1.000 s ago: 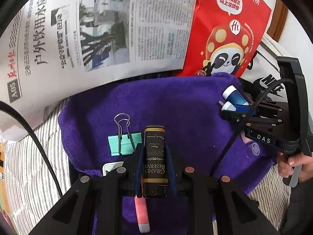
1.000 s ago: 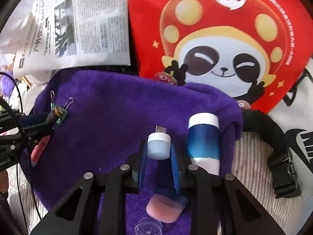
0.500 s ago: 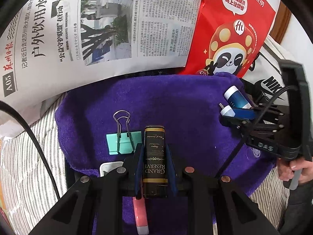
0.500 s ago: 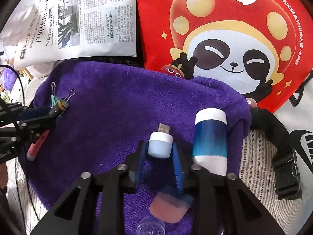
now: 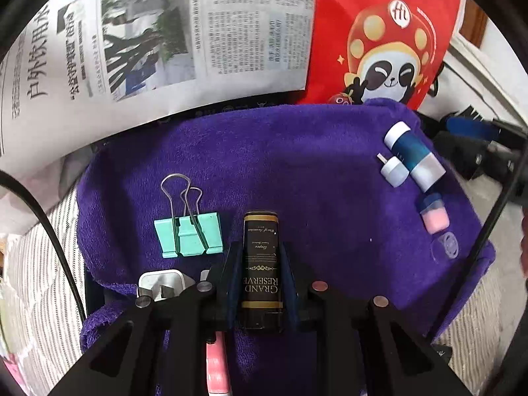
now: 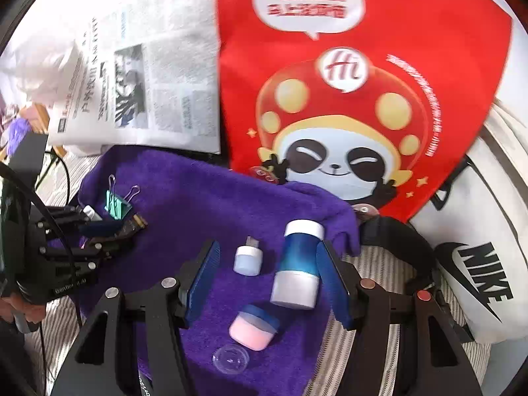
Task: Organize rigid objects
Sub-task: 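Release the black bottle with the left gripper while the right gripper releases the white-lidded jar, then grasp the white tape roll beside the towel with the left gripper and lift it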
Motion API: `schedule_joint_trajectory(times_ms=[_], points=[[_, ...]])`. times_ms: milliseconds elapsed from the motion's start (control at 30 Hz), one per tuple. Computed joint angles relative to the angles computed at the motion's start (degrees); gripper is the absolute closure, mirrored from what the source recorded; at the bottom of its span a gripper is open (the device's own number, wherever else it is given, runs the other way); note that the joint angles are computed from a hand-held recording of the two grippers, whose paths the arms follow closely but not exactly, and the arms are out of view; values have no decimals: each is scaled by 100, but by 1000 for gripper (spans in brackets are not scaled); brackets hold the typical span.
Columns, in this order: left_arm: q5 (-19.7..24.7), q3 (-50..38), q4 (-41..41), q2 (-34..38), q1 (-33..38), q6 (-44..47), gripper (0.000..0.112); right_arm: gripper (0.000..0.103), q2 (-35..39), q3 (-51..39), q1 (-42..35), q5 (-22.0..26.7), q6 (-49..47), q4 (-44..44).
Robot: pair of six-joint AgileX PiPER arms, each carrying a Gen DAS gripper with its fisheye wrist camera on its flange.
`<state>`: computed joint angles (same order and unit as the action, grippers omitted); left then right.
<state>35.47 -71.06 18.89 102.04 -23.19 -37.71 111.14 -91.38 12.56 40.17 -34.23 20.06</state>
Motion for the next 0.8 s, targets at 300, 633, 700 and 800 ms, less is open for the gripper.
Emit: schedule_joint_trajectory(times_ms=[300,633,700,800], points=[[259,-286,-101,156,-216,-57,77,42,-357,109,-425,244,-371,443],[683,-191,39,-577,-892,-803,71,42,-843,49,-1024,795,-891,1144],[706,-42,103,-810,-1186,-946,71,41,-853,-30,-1179,1023,-1000,1263],[807,180,404,-1078,-1760,-1322,65,41,-930,4,-1294,981,-1018,1119]])
